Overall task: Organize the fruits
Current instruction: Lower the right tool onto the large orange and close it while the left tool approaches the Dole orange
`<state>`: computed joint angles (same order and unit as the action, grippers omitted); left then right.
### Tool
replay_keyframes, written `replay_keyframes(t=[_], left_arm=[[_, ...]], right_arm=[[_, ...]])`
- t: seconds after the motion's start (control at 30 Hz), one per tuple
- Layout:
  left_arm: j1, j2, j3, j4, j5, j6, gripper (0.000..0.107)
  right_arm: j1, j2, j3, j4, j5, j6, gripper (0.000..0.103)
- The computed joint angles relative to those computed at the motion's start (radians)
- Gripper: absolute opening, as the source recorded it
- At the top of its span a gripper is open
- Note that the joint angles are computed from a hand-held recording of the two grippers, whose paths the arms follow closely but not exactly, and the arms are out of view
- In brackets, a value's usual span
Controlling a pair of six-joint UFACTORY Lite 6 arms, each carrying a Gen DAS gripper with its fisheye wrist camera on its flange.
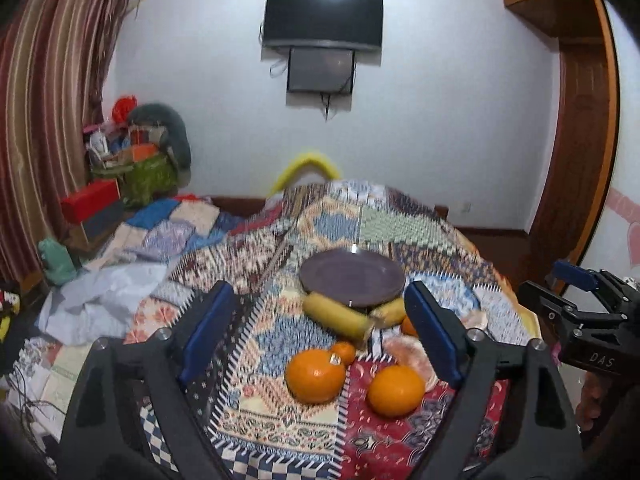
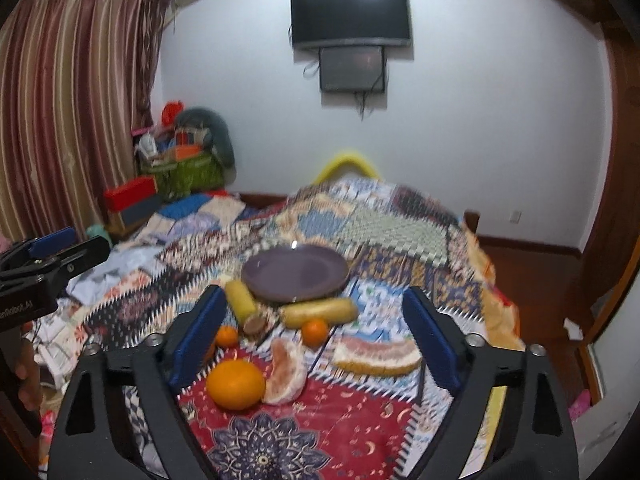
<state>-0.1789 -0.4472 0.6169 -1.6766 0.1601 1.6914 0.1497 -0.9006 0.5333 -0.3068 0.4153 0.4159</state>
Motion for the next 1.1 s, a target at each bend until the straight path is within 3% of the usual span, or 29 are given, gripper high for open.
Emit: replay_keyframes(t=[0.1, 0.17, 0.23, 0.4, 0.97, 1.07, 1.1], left_arm=[[0.034, 0.079, 0.007, -0.026, 0.038, 0.047, 0.077], [0.042, 0.128, 0.008, -0.077, 0.042, 0.111, 0.074], [0.053, 0.183, 0.015, -0.131, 0.055, 0.179, 0.069], [0.088, 0.28, 0.027, -0.11, 0.071, 0.187, 0.069], [0.174, 0.452, 0.011, -0.031, 0.13, 0.169, 0.069], [0.172, 0.475, 0.023, -0.017, 0.132, 0.154, 0.069], [0.171, 0.482, 0.03, -0.006, 0.132, 0.143, 0.069]], right_arm=[[-0.045, 0.055, -0.011, 0.243, -0.017, -0.238, 0.069], [-0.041, 0.097, -0.021, 0.321, -0.03, -0.308, 0.068], [-0.017, 0.149, -0.026, 0.333, -0.053, -0.307, 0.068], [0.042, 0.287, -0.03, 0.35, -0.111, -0.299, 0.068], [0.103, 0.66, 0.039, 0.679, -0.193, -0.618, 0.068], [0.123, 0.658, 0.03, 0.609, -0.213, -0.551, 0.068], [0.128, 0.659, 0.034, 0.578, -0.213, -0.522, 0.063]])
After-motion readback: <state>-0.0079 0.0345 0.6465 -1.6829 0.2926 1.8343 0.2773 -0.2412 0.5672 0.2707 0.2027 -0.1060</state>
